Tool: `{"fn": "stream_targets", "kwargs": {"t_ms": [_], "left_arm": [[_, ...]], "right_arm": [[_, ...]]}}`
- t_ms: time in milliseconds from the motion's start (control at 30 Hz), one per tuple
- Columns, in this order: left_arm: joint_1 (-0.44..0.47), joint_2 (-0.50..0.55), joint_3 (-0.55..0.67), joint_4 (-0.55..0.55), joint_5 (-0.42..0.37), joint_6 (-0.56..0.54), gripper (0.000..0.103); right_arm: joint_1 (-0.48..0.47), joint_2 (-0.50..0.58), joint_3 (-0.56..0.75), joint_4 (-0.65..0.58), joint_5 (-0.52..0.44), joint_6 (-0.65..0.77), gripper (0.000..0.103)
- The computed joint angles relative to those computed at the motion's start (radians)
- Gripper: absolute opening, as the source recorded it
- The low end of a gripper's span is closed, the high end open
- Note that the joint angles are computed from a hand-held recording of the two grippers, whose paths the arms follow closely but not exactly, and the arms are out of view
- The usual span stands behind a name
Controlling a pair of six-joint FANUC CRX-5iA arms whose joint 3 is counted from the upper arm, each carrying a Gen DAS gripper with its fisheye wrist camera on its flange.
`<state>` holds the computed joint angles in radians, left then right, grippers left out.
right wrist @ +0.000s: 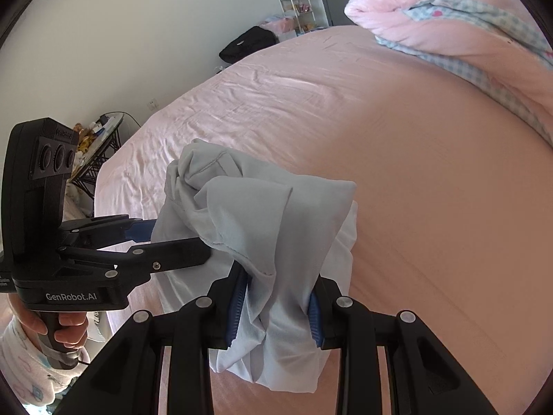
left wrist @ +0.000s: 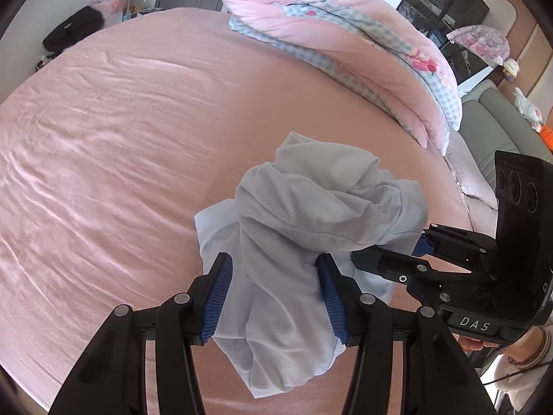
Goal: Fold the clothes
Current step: 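Carry the shirt bundle and lower it onto the bed with both grippers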
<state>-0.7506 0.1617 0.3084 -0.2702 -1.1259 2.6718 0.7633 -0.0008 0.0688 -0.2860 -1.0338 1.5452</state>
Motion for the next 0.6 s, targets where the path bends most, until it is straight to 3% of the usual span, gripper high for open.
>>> {"fn": "stream_targets", "kwargs": {"t_ms": [167, 300, 500, 600], "left_arm": [[-0.001, 0.016, 0.018, -0.021, -0.039, 0.040, 0.047], [0.012, -0.006, -0.035, 0.006, 0.012, 0.088, 0.033], [0.031, -0.003, -0.066, 0.022, 0.021, 0.149, 0.031], [0.029, 0.019, -0.044, 0.015, -0.010, 0.129, 0.031]], "right_arm": [[-0.050, 0.066, 0.064, -0.079, -0.053, -0.015, 0.031], [-0.043, 0.092, 0.077, -0.069, -0.060, -0.040, 0.031], [-0.016, 0.151, 0.114, -0.015, -0.083, -0.094, 0.033], [-0.007, 0.171, 0.115, 0.014, -0.090, -0.096, 0.035]]}}
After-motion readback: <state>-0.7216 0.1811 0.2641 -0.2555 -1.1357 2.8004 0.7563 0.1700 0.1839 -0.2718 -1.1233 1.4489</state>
